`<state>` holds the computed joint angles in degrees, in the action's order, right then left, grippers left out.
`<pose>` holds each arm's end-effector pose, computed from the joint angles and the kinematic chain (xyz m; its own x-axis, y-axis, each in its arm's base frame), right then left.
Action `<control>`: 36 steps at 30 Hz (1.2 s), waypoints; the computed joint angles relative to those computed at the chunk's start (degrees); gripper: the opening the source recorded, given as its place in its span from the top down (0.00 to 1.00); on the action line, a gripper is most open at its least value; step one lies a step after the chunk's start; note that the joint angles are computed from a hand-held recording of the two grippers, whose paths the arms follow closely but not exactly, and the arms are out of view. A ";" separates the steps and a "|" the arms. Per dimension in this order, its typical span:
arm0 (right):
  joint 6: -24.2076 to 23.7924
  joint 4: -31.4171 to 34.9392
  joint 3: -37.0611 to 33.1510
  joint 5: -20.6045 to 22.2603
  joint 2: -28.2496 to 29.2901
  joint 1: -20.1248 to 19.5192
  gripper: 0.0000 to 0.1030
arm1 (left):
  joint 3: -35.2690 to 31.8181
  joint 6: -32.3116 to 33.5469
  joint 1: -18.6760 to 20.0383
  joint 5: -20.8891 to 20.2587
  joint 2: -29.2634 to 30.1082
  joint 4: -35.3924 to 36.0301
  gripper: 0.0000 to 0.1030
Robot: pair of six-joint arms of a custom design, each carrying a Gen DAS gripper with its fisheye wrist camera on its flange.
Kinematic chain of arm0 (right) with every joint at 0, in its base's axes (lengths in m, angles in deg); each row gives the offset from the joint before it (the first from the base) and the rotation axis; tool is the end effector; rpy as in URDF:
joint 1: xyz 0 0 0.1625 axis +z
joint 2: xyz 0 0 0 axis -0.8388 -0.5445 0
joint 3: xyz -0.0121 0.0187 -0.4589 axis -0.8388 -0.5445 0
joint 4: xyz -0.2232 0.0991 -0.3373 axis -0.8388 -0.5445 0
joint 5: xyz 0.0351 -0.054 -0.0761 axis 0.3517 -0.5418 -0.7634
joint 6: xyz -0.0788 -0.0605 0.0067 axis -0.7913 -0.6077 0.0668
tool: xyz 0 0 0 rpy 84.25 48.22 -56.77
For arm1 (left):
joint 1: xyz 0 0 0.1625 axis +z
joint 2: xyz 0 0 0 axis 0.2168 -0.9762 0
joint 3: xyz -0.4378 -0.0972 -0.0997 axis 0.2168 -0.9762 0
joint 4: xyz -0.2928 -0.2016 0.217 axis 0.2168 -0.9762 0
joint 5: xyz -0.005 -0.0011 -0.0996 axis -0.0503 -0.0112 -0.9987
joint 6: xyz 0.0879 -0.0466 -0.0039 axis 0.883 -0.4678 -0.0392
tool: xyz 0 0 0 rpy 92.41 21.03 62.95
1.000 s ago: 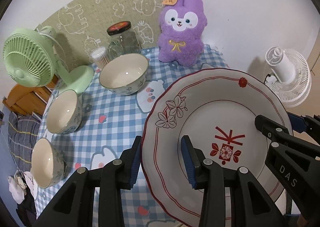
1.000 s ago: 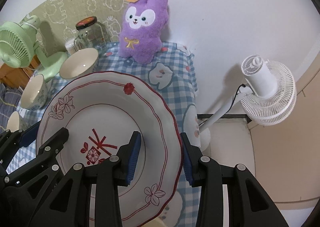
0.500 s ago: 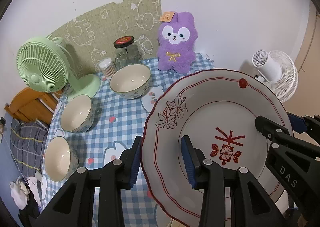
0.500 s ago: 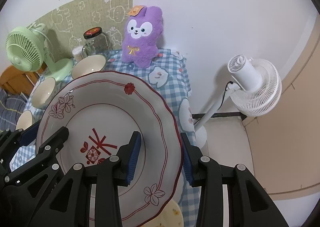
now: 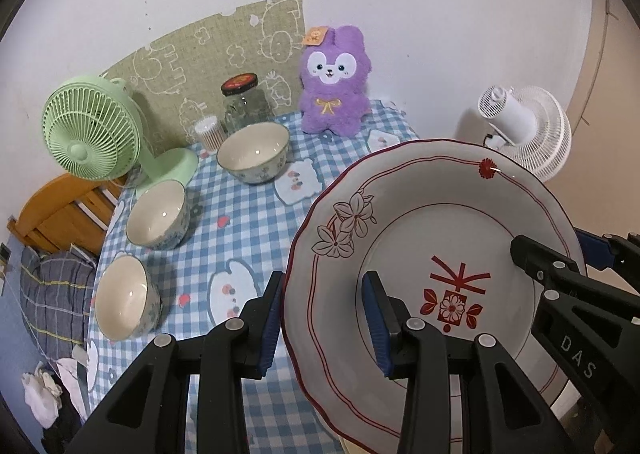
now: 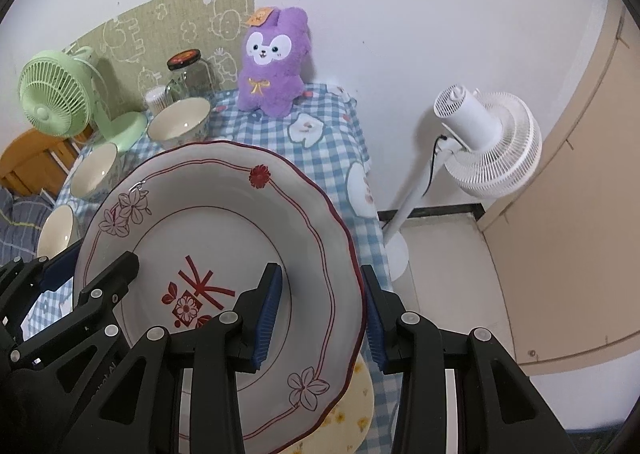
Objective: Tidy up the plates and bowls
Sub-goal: 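Carry the red-rim plate toward the yellow-flower plate stack with the left tool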
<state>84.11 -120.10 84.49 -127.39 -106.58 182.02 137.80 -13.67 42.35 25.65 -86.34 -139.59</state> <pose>0.5479 -0.6692 0.0290 -0.6330 -0.3607 0.6850 -0.6109 0.7762 -0.1558 -0.1639 -0.6228 0.4426 -0.5991 -0.2585 -0.7578 0.2983 0.8062 -0.5109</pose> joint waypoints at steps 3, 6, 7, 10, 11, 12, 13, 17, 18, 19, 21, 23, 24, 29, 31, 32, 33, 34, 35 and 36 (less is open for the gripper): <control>1.11 -0.95 2.91 -0.18 -1.27 -0.04 0.59 | 1.40 -0.88 -0.22 -0.63 -0.74 0.54 0.62; 3.30 -1.77 5.86 0.36 -2.66 -0.27 0.59 | 3.34 0.21 -0.67 -0.47 -1.50 -0.46 0.63; 3.58 -2.22 6.71 0.16 -2.97 -0.27 0.59 | 4.01 0.59 -0.82 -0.26 -1.71 -0.87 0.63; 4.57 -2.61 8.57 -0.11 -3.63 -0.36 0.59 | 5.25 0.04 -0.87 -1.09 -2.32 -0.83 0.63; 4.89 -2.80 9.26 -0.11 -3.91 -0.43 0.59 | 5.72 -0.33 -0.87 -1.37 -2.52 -0.65 0.63; 5.37 -3.04 10.12 -0.14 -4.25 -0.53 0.59 | 6.12 -0.44 -0.92 -1.39 -2.62 -0.64 0.63; 5.59 -3.29 10.72 -0.20 -4.49 -0.60 0.59 | 6.50 -0.55 -0.97 -1.42 -2.71 -0.61 0.63; 6.85 -3.48 12.79 -0.88 -5.11 -0.97 0.59 | 7.57 -0.91 -0.95 -2.44 -2.80 -0.54 0.63; 7.01 -3.55 13.10 -0.99 -5.14 -1.04 0.59 | 7.91 -0.94 -0.90 -2.71 -2.82 -0.65 0.63; 7.27 -3.51 13.48 -1.16 -5.22 -1.15 0.59 | 8.24 -1.04 -0.84 -3.01 -2.86 -0.75 0.62; 7.65 -3.74 14.57 -1.50 -5.49 -1.39 0.59 | 8.86 -1.43 -0.59 -3.90 -2.89 -0.90 0.63; 8.16 -3.64 15.22 -1.75 -5.55 -1.63 0.59 | 9.41 -1.50 -0.33 -4.52 -2.86 -1.26 0.62; 8.41 -3.62 15.64 -1.83 -5.58 -1.82 0.59 | 9.65 -1.50 -0.15 -4.92 -2.78 -1.41 0.62; 9.11 -3.36 16.94 -1.96 -5.62 -2.46 0.59 | 10.47 -1.73 0.63 -6.17 -2.35 -1.60 0.62; 9.43 -3.12 17.28 -2.00 -5.50 -2.73 0.59 | 10.74 -1.89 0.97 -6.66 -2.17 -1.52 0.62; 9.60 -2.90 17.38 -2.01 -5.43 -2.85 0.59 | 10.90 -1.90 1.08 -6.81 -2.12 -1.54 0.62; 9.73 -2.77 17.46 -2.05 -5.38 -2.95 0.59 | 11.08 -2.00 1.23 -7.00 -2.07 -1.45 0.62; 9.93 -2.53 17.54 -2.12 -5.32 -3.06 0.59 | 11.18 -2.16 1.40 -7.15 -1.92 -1.25 0.62; 10.18 -2.29 17.65 -2.12 -5.26 -3.18 0.59 | 11.22 -2.19 1.51 -7.31 -1.86 -1.09 0.62; 10.41 -2.01 17.69 -2.06 -5.22 -3.32 0.59 | 11.22 -2.12 1.72 -7.58 -1.71 -0.88 0.62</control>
<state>94.53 -122.11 102.18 -129.45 -111.79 178.70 149.02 -15.78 44.07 18.07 -88.05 -140.47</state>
